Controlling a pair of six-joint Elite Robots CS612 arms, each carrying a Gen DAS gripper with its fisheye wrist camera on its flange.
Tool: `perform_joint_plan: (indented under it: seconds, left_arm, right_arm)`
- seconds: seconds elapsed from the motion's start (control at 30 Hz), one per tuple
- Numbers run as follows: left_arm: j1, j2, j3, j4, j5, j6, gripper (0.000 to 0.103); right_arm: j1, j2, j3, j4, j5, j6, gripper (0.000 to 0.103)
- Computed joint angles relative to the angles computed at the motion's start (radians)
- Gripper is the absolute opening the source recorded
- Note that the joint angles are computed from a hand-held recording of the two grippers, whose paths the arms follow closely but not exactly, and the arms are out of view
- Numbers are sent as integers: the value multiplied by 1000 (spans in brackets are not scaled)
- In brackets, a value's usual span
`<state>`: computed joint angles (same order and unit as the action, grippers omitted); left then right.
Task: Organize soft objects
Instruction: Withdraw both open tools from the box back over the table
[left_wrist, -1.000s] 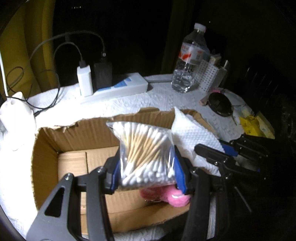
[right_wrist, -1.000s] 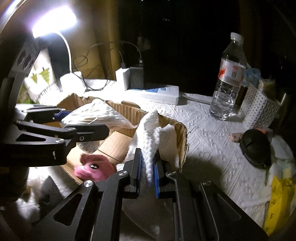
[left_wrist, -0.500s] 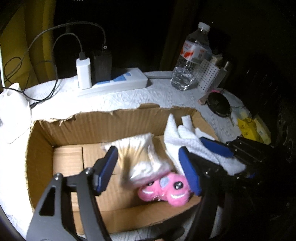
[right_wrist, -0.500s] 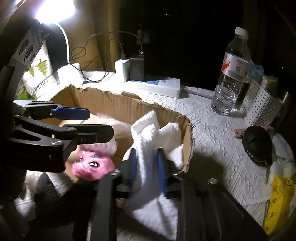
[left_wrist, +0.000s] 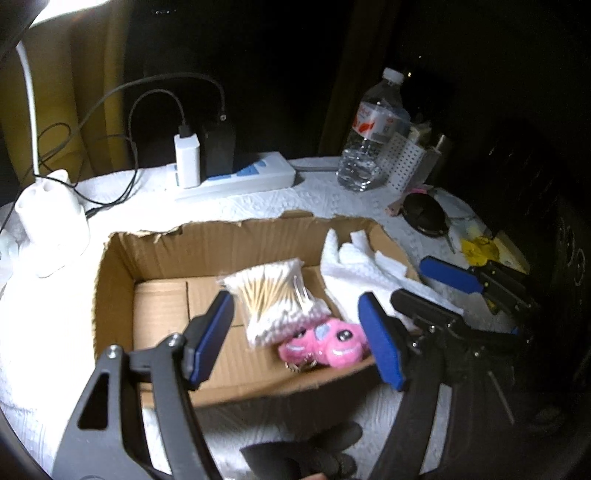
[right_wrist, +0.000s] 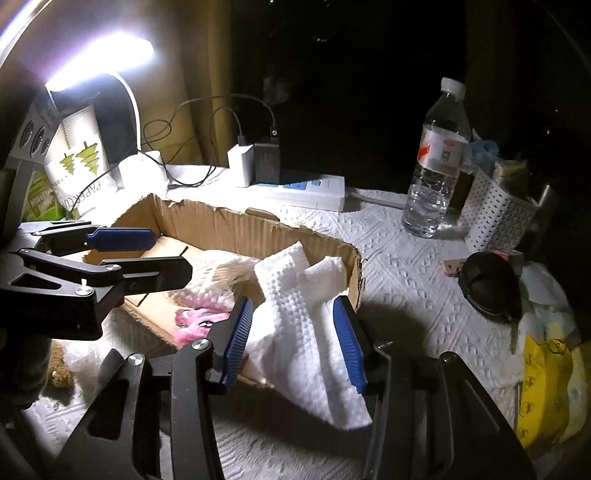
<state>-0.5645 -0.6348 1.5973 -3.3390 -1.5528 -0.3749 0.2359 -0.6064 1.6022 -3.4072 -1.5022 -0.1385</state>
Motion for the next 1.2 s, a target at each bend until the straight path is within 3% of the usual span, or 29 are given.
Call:
perform_joint_plan:
  seconds: [0.53, 1.2]
  left_arm:
    - [-22, -65, 142, -115, 50, -3, 71]
    - [-46, -111, 303, -229, 107, -57, 72]
  right_arm:
    - [26, -48, 94, -86, 6, 31, 51]
    - [73, -75, 181, -150, -10, 15, 51]
